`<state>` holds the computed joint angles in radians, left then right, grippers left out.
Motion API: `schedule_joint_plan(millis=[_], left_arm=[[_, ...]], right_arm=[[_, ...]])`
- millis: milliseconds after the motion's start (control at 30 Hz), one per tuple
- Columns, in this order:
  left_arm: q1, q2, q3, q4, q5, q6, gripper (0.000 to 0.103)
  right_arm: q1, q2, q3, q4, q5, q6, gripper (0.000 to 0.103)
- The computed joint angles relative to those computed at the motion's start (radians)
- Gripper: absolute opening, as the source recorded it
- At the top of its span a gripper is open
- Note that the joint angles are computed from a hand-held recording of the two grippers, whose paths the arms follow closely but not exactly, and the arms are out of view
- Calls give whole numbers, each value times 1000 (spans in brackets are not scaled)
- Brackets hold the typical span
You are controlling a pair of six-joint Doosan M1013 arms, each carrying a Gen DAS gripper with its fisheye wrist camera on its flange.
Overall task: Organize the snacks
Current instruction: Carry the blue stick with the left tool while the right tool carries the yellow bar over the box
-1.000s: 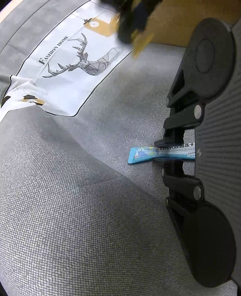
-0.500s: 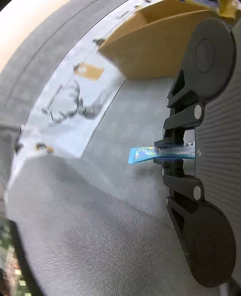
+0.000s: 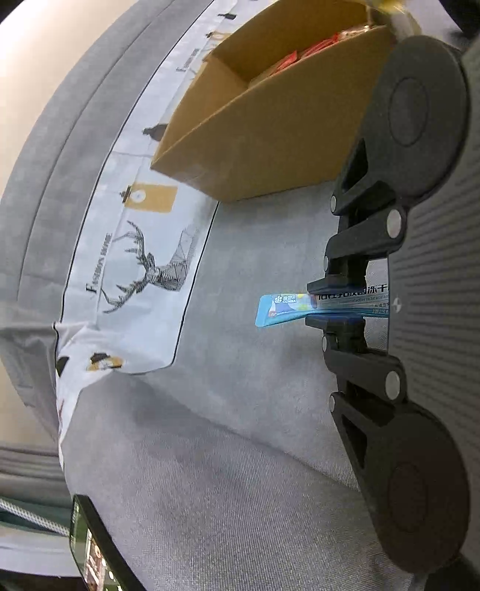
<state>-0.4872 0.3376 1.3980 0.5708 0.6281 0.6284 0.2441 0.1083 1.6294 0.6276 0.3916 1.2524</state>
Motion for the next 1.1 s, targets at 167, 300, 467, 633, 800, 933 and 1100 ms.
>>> schedule_joint_plan(millis=[167, 300, 467, 633, 800, 933, 1100], left_arm=[[-2, -17, 31, -17, -74, 38, 11], [-13, -34, 59, 8, -133, 54, 11], [-27, -51, 82, 63, -182, 30, 11], [-37, -63, 94, 86, -194, -9, 11], [-42, -71, 98, 97, -193, -40, 11], [-47, -79, 104, 102, -195, -54, 11], [-50, -87, 111, 91, -202, -50, 11]], right_arm=[[-4, 1, 9, 96, -23, -76, 26], [-9, 6, 11, 180, -39, -136, 26], [-8, 5, 19, 212, -72, -178, 26], [-19, 8, 21, 259, -73, -215, 27], [-29, 8, 25, 311, -71, -249, 27], [-33, 4, 30, 355, -70, -290, 27], [-37, -1, 38, 397, -73, -331, 27]])
